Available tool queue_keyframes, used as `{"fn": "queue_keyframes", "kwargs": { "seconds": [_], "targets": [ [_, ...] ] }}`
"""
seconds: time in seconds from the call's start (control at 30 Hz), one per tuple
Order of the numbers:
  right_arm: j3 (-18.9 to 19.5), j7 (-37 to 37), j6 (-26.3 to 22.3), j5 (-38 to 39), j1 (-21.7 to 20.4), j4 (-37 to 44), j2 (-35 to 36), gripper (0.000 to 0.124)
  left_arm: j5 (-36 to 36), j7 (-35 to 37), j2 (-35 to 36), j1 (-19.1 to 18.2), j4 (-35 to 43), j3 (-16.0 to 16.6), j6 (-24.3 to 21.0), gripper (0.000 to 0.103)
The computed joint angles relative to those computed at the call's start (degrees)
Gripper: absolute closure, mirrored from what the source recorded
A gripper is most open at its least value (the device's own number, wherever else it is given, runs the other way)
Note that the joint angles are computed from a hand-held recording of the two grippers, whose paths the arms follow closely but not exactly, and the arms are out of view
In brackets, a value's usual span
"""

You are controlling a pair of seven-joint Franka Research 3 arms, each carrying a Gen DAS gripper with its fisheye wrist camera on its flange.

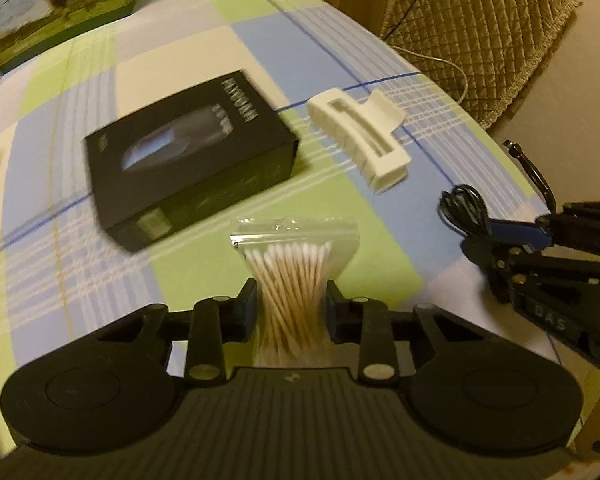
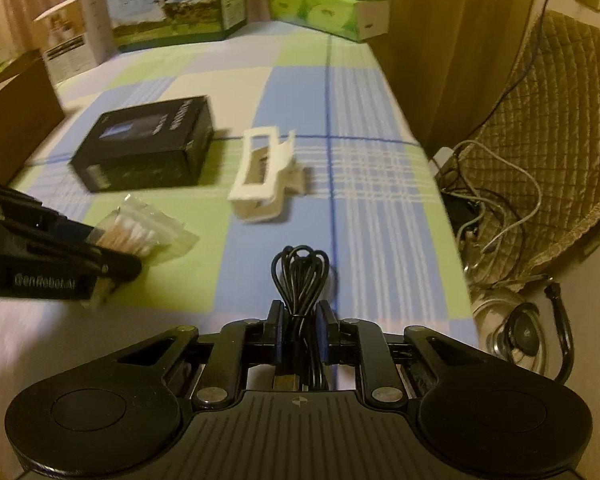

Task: Organize objects
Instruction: 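Grasp the bag of cotton swabs with the left tool while the right tool grasps the black cable, then carry the cotton swab bag and black cable over the box with both tools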

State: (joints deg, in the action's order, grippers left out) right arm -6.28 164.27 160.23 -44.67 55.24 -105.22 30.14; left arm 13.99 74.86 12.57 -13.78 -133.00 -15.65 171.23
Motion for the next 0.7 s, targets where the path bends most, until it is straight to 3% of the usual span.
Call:
{"fn": "queue_keyframes", "kwargs": {
  "seconds": [0.33,0.7],
  "targets": [
    [1.9,-2.8,0.6,-0.5,1.3,-0.1,-0.1,0.111,-4.3,-0.1,-9.5,1.3,-11.7,0.3,1.6,0.077],
    [2.7,-11.7,6.2,8.9,1.6,2.8,2.5,0.112,-5.5,-3.4,-17.7,0.1,-19.8,3.7,2.5,0.081]
  ]
}}
